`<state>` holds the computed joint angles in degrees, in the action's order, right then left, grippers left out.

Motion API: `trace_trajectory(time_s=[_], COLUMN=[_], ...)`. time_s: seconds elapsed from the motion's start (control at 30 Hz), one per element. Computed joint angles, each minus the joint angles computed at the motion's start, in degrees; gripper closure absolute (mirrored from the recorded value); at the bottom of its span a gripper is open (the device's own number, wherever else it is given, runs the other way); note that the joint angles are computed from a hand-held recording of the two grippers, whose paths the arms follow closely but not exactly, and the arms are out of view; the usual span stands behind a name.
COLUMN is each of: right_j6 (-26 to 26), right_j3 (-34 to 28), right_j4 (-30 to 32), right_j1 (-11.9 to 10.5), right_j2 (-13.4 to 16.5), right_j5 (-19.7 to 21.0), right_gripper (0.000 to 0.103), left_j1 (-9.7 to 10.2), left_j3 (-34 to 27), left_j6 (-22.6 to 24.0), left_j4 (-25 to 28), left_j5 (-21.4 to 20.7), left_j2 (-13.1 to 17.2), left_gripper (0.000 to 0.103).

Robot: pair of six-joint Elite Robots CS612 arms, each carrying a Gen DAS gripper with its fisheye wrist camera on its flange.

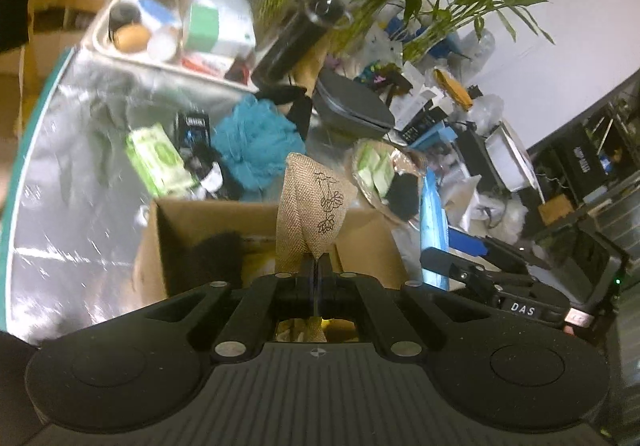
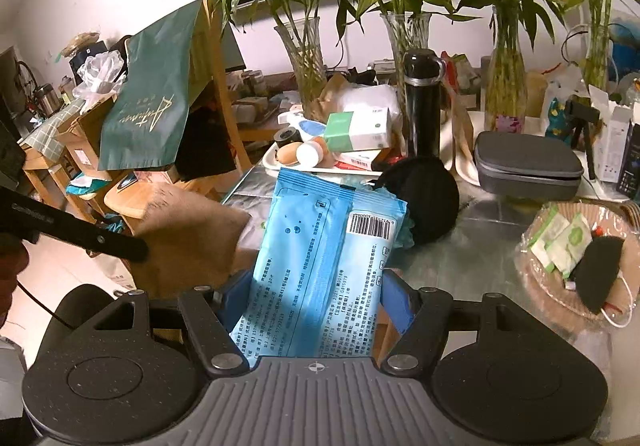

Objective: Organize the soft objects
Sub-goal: 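Carry the brown paper bag into the box and open the left gripper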

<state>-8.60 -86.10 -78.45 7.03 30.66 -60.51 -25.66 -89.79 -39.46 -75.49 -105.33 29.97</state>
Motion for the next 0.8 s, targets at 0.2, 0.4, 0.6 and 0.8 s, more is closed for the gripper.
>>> trace_trajectory(time_s=[0.2, 0.4, 0.6, 0.8], right_j6=[-0.53, -1.53, -2.63, -4.15], right_j3=[-1.04, -1.56, -1.47, -1.16], right_j4=[1.11, 2.38, 2.83, 2.49], right_j1=[-0.15, -0.06, 0.30, 0.92], right_j2=[0.51, 0.82, 0.72, 0.32], right_j5=[0.07, 0.05, -0.14, -0.82], right_gripper=[0.031, 0.031, 0.031, 0.031], left_j1=[-0.71, -2.60, -4.59, -6.24], left_j3=[-0.45, -1.93, -3.15, -3.70], left_j6=[-1.10, 4.00, 8.44, 12.04], left_j4=[5.23, 8.14, 9.88, 10.33], left_j5=[4.47, 11.46, 19.08, 25.98], left_j2=[-0.29, -0.52, -0.63, -0.76], left_gripper=[0.068, 0.055, 0.055, 0.055])
